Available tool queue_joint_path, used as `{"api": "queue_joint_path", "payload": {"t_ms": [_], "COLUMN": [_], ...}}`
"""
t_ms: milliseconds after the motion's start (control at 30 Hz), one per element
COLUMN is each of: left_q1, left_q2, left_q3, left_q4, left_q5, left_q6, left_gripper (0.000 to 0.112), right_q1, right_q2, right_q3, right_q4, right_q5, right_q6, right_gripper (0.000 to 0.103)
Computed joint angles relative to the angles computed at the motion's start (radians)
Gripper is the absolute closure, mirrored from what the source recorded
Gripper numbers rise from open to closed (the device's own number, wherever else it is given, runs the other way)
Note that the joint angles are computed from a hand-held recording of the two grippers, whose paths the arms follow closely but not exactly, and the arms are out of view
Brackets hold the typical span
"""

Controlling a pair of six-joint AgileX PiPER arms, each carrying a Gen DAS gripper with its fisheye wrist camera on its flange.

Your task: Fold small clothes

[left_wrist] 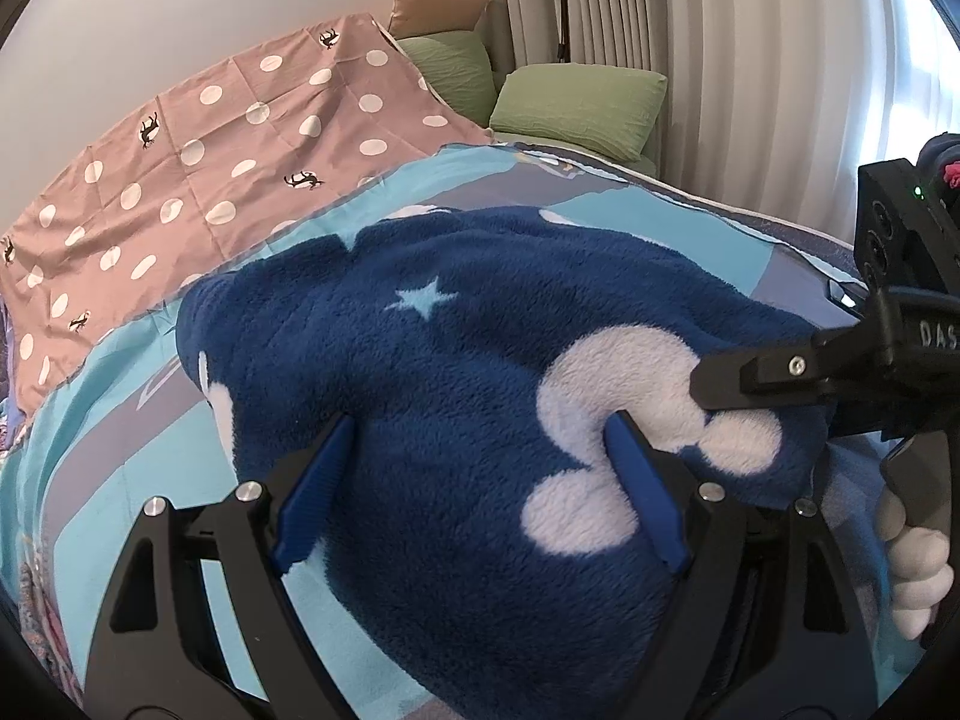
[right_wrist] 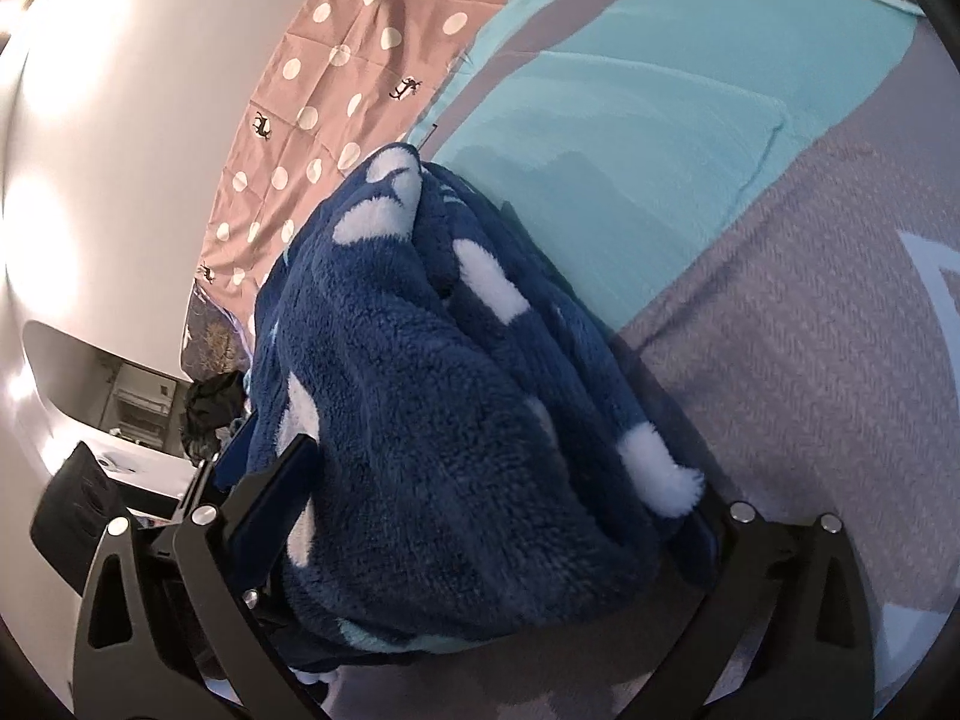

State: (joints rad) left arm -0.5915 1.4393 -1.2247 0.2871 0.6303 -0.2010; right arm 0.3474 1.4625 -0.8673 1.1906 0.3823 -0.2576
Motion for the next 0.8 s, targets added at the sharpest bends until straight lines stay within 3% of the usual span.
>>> {"api": "queue_joint_path", "payload": {"t_ms": [100, 267, 300, 367, 533, 800], "left_q1": [0.034, 0.259, 0.321, 0.443, 0.678, 0.636], "left_q2": [-0.019, -0.107, -0.104, -0.055, 0.213, 0.457], "left_q3": [0.008, 0.032, 0.037, 0.029, -0.106, -0.376], "left_q4": [-0.093, -0.593, -0.684, -0.804, -1.25, -1.197], "left_q5": [-0.017, -0.017, -0.019, -0.026, 0.206, 0.182], "left_q6": [0.078, 0.382, 0.444, 0.506, 0.631, 0.546], "left_gripper": [0.027, 0.021, 0.014, 0.014, 0.012, 0.013], "right_q1": [-0.002, -0.029, -0.029, -0.02, 0.008, 0.004], "right_q2": [0.001, -0.004, -0.002, -0.013, -0.03, -0.018], "right_q3": [0.003, 0.025, 0.024, 0.038, 0.067, 0.054], "right_q4": [0.013, 0.097, 0.099, 0.098, 0.147, 0.158], "right_q5": [0.005, 0.036, 0.035, 0.019, -0.022, -0.017], "right_q6": [-0.034, -0.155, -0.161, -0.165, -0.239, -0.245], "right_gripper": [0.004, 0.007, 0.006, 0.006, 0.006, 0.005]}}
